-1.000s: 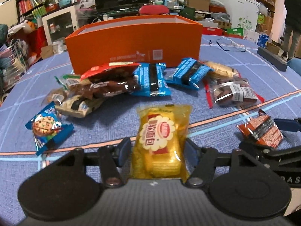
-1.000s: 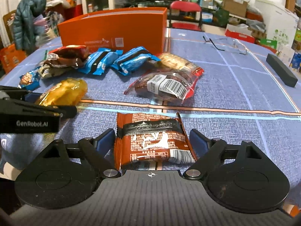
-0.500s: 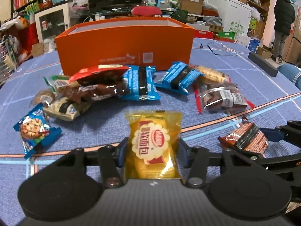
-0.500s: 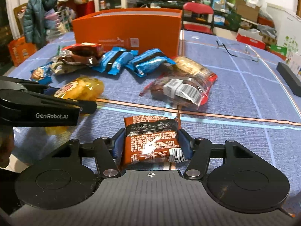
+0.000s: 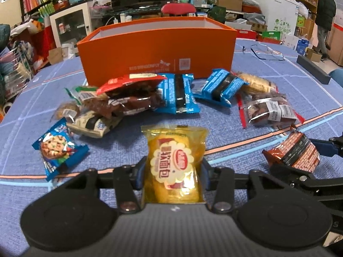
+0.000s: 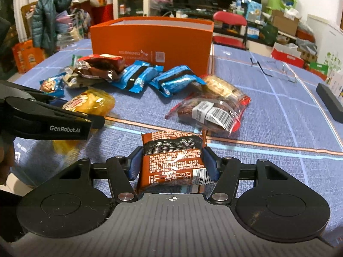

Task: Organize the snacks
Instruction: 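Carry both held bags up over the orange box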

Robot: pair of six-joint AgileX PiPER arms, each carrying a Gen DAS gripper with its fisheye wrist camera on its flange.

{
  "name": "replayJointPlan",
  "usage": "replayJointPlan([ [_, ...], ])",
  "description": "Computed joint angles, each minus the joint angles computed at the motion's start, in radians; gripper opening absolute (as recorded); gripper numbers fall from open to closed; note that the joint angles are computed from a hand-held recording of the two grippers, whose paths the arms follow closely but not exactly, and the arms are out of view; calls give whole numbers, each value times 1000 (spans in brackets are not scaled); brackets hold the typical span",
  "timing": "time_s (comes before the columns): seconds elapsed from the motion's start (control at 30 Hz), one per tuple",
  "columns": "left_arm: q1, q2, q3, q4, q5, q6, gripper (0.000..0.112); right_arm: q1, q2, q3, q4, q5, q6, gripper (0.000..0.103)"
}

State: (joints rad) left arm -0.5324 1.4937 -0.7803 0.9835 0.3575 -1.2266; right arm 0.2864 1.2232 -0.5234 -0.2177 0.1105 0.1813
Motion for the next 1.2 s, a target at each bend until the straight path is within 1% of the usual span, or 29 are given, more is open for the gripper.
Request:
replayJointPlan([
  [0.13,0,-12,-4,-27,22,24,46,27,-13,-4,-178,11,191,47],
  [0.23,9,-27,-3,-70,16,67,46,40,-22,-14,-181,17,201,47],
  [0.3,16,-51,2,-113,8,108,46,52,-35,-24,-158,25,182,47],
  [0.33,18,-66,5,-135,8,126,46,53,-44,-29,-108,30,131,47],
  [0.4,28,-107,13,-218,2,214,46,49,-62,-43,-6,36,29,47],
  [0.53,59,-193,4,-368,22,392,47,6,-75,-95,320,64,-299,47],
  [0.63,121,-209,-46,-518,29,562,47,-56,-44,-171,611,103,-584,47],
  [0.67,145,-201,-77,-569,33,625,47,-79,-14,-212,703,113,-683,47],
  [0.7,167,-187,-113,-596,39,665,47,-91,18,-249,764,111,-751,47],
  [0.77,197,-151,-195,-616,53,712,46,-111,107,-364,834,126,-822,47],
  [0.83,233,-103,-292,-673,65,790,46,-120,197,-488,821,151,-796,47],
  [0.9,260,-24,-420,-699,93,837,46,-119,308,-655,752,195,-703,47],
  [0.97,282,79,-569,-716,130,867,46,-106,434,-848,630,256,-562,46],
  [1.03,298,209,-755,-728,189,894,46,-91,557,-1048,510,337,-431,47],
  [1.1,307,361,-955,-726,244,914,46,-83,695,-1248,458,394,-371,47],
  [1.13,312,429,-1054,-733,286,932,51,-83,765,-1348,458,447,-366,48],
  [1.17,323,492,-1140,-762,315,974,62,-84,826,-1448,450,510,-351,49],
  [1.2,332,526,-1186,-769,334,979,74,-86,879,-1548,417,569,-304,51],
])
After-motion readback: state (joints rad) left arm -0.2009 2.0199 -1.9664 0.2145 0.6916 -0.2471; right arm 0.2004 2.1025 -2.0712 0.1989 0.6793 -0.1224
